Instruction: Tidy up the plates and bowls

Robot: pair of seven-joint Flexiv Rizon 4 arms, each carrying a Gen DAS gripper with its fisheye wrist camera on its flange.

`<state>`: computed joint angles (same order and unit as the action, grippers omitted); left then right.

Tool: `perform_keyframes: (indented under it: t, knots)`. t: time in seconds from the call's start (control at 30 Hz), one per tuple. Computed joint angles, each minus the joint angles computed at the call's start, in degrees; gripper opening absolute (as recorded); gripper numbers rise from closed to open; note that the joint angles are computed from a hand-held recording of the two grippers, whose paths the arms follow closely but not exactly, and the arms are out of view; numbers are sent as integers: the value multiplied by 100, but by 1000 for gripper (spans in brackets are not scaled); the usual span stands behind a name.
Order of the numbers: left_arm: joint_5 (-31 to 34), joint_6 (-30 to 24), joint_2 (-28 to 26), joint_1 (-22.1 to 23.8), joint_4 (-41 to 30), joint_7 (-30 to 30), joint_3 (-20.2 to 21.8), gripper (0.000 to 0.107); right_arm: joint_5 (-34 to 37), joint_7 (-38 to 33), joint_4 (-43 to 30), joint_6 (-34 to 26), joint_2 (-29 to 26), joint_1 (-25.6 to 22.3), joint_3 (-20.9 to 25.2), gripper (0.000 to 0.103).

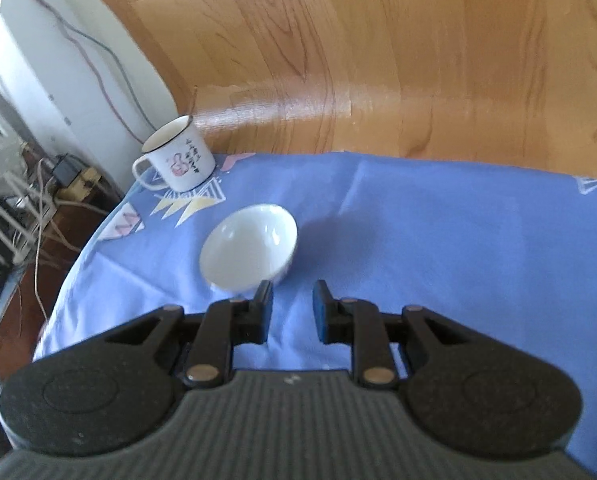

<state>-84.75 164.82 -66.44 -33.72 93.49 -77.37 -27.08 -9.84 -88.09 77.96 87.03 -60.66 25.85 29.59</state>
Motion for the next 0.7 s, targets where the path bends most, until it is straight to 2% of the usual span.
perform_keyframes:
  t: [0.17,0.3,0.37,0.4,0.47,0.6,0.7]
  knots:
    - [72,-33,13,15,73,-152,43,27,111,421,-1056,-857,-403,474,-393,25]
    - [81,-33,4,18,60,-137,48,28,354,373,-1588,-1323,-619,633,-422,25]
    - [93,-37,7,23,76,-162,54,28,458,310,-1785,-1532,-681,711,-469,18]
    - [114,-41,17,26,109,-218,63,28,506,249,-1854,-1619,-700,744,-482,9]
    - [227,-51,64,28,271,-487,122,29,618,174,-1802,-1571,-636,815,-593,7]
    - [711,98,184,-29,802,-1532,397,29,825,-139,-1280,-1323,-298,691,-570,7]
    - [1077,22,240,-21,996,-1783,509,29,917,-377,-711,-1227,5,444,-451,8]
